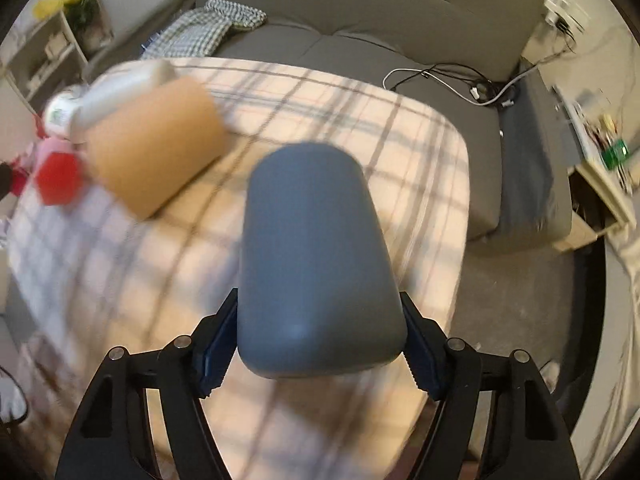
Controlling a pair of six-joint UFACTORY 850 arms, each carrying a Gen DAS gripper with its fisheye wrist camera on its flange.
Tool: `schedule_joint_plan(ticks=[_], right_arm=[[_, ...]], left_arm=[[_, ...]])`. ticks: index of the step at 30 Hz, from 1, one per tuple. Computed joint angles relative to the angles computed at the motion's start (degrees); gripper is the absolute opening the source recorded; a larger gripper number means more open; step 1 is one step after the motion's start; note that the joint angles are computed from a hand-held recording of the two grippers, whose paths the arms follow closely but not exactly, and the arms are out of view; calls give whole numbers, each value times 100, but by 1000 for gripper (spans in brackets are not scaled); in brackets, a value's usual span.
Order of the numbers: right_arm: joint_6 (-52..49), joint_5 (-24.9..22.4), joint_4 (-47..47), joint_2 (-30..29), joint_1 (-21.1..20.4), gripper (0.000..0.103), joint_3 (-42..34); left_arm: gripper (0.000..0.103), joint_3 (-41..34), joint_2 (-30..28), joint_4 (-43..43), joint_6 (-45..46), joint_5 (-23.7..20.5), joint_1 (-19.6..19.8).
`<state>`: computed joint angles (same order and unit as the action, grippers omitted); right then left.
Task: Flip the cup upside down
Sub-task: 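Lift the grey cup with the right gripper and rotate it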
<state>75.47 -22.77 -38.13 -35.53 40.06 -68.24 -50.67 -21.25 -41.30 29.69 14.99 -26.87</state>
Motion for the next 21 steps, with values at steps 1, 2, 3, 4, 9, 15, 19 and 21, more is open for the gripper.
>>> schedule_joint_plan(ticks=[1,2,3,4,9,15,19,21], right_arm=[[346,2,-183,70,101,72,67],[643,-8,-312,133,206,72,109],[981,-51,-475,184,325,72,137],[1257,-129,-597,209,468,72,128],[2707,-210,-1140,-9,963,72,-221],[3341,-828,-1267,-636,1323,72,-1108],[3077,-910,-939,-837,1337,72,-1481],[3296,-890,-1101,-841,1361,71,-1510]], left_arm=[[103,98,81,182,-140,45,16],[103,202,160,394,-309,89,45],[103,313,250,619,-496,130,72],[103,398,314,852,-694,162,110],[103,813,573,1633,-1258,396,371],[103,1140,679,2223,-1471,664,737],[103,1254,707,2886,-2098,702,1006],[103,1270,678,3026,-2254,726,1076]])
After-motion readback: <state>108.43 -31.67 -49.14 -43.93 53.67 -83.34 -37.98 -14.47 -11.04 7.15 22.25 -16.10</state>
